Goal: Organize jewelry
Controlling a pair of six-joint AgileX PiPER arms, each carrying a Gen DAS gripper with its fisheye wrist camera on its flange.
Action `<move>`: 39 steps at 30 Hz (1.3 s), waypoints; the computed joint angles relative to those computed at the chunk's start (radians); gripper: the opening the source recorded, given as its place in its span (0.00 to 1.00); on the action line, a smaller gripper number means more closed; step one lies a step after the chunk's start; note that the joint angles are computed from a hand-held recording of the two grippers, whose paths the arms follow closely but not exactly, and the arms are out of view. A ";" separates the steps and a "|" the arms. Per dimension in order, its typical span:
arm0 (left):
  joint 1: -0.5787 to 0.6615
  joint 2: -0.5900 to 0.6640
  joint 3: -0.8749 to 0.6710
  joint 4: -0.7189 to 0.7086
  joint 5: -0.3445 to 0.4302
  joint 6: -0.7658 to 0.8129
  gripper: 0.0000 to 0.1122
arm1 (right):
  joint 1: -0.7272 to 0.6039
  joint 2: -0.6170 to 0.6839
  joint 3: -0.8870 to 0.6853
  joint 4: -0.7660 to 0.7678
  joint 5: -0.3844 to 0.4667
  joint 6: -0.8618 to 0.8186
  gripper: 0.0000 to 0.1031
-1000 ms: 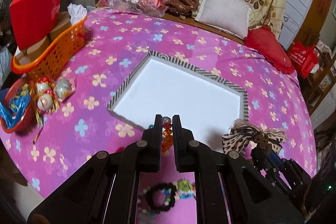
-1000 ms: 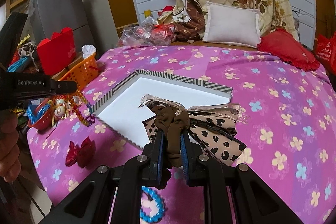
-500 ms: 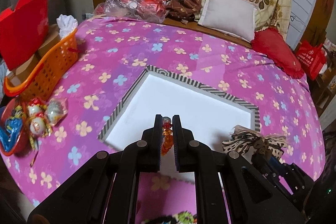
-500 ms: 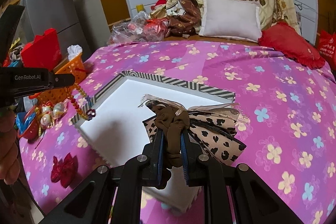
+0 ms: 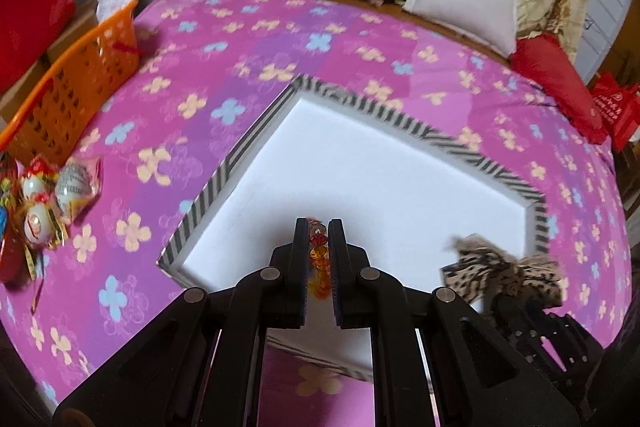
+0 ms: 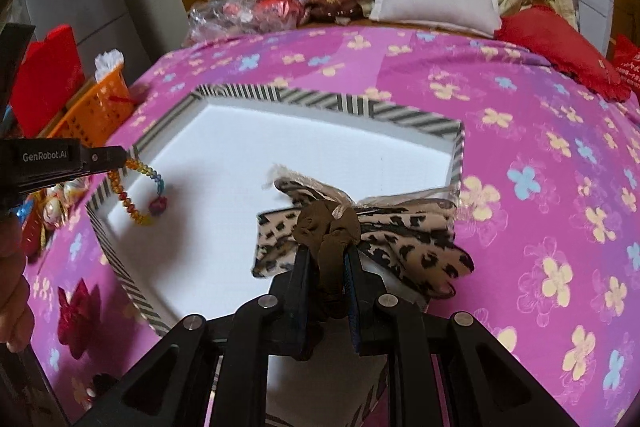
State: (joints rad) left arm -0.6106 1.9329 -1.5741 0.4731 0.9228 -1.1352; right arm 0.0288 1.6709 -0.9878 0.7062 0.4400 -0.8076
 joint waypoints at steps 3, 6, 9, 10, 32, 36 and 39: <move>0.020 -0.001 0.039 -0.014 -0.010 -0.014 0.07 | -0.001 0.008 -0.003 -0.029 0.003 0.021 0.24; 0.041 -0.005 0.075 -0.041 -0.021 -0.025 0.08 | -0.002 -0.014 0.018 -0.007 -0.006 -0.014 0.47; 0.059 -0.020 0.116 -0.073 -0.043 -0.018 0.23 | 0.003 -0.052 0.044 -0.041 -0.011 0.004 0.47; 0.059 -0.034 0.138 -0.070 -0.055 -0.025 0.28 | 0.000 -0.071 0.057 -0.042 -0.007 0.003 0.47; -0.301 -0.460 0.647 0.069 -0.086 -0.322 0.51 | -0.195 -0.589 0.448 0.046 0.228 -0.218 0.54; -0.369 -0.461 0.710 0.099 -0.092 -0.412 0.51 | -0.211 -0.635 0.515 0.036 0.243 -0.231 0.54; -0.389 -0.471 0.748 0.100 -0.126 -0.443 0.51 | -0.235 -0.654 0.546 0.045 0.260 -0.250 0.54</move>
State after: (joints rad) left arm -0.9992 1.4616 -0.8265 0.5731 0.7970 -1.5778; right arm -0.2059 1.0172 -0.4421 0.7511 0.7000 -1.0580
